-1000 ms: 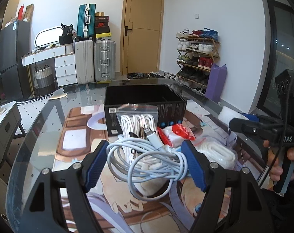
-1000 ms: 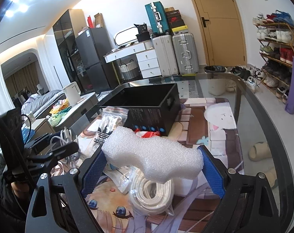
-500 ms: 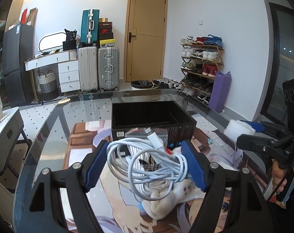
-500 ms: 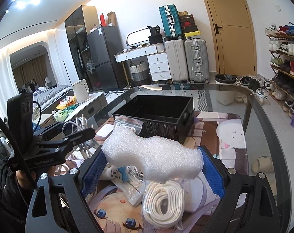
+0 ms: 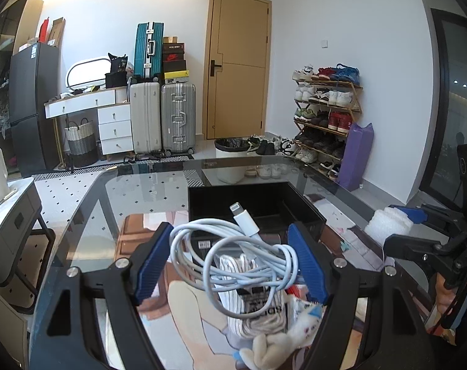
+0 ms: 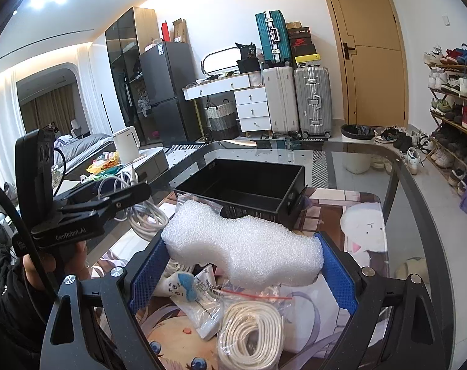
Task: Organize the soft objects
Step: 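Carry the cable in the left gripper and foam in the right gripper over the black box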
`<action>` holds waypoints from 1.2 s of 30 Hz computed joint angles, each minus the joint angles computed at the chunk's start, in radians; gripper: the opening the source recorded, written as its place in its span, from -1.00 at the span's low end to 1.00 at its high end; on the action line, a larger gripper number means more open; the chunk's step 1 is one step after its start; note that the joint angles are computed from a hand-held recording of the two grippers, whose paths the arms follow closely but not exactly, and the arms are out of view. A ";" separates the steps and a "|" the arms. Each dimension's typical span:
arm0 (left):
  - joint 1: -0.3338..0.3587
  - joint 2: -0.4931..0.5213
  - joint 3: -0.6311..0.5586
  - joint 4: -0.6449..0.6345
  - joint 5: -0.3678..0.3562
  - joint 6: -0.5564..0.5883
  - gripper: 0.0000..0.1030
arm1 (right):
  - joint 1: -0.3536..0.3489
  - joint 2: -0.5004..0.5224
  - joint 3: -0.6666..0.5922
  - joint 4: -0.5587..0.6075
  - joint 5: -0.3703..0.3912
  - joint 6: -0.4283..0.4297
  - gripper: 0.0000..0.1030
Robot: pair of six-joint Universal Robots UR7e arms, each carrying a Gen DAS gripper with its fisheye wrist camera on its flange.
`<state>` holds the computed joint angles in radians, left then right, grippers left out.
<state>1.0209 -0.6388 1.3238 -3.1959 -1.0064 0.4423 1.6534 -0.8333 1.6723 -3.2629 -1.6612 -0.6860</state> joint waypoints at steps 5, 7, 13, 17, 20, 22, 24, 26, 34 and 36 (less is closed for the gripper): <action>0.005 0.019 -0.050 0.019 -0.002 0.007 0.48 | 0.009 0.023 -0.044 0.016 -0.007 -0.018 0.80; 0.009 0.028 -0.069 0.032 -0.002 0.005 0.48 | 0.012 0.035 -0.071 0.031 -0.009 -0.022 0.80; 0.016 0.058 -0.132 0.065 -0.002 0.002 0.48 | 0.021 0.068 -0.136 0.064 -0.018 -0.030 0.80; 0.023 0.081 -0.177 0.088 -0.002 -0.003 0.48 | 0.025 0.092 -0.187 0.097 -0.029 -0.032 0.80; 0.030 0.098 -0.219 0.117 -0.007 -0.017 0.48 | 0.029 0.112 -0.225 0.120 -0.038 -0.037 0.80; 0.032 0.112 -0.246 0.125 -0.007 -0.012 0.48 | 0.032 0.126 -0.249 0.135 -0.045 -0.035 0.80; 0.034 0.128 -0.272 0.126 -0.004 -0.002 0.48 | 0.034 0.142 -0.276 0.149 -0.050 -0.039 0.80; 0.037 0.143 -0.304 0.141 -0.005 -0.003 0.48 | 0.034 0.158 -0.301 0.162 -0.054 -0.039 0.80; 0.047 0.201 -0.408 0.193 0.006 -0.001 0.48 | 0.029 0.213 -0.398 0.217 -0.062 -0.031 0.80; 0.050 0.213 -0.426 0.208 0.007 -0.003 0.48 | 0.028 0.227 -0.421 0.225 -0.059 -0.031 0.80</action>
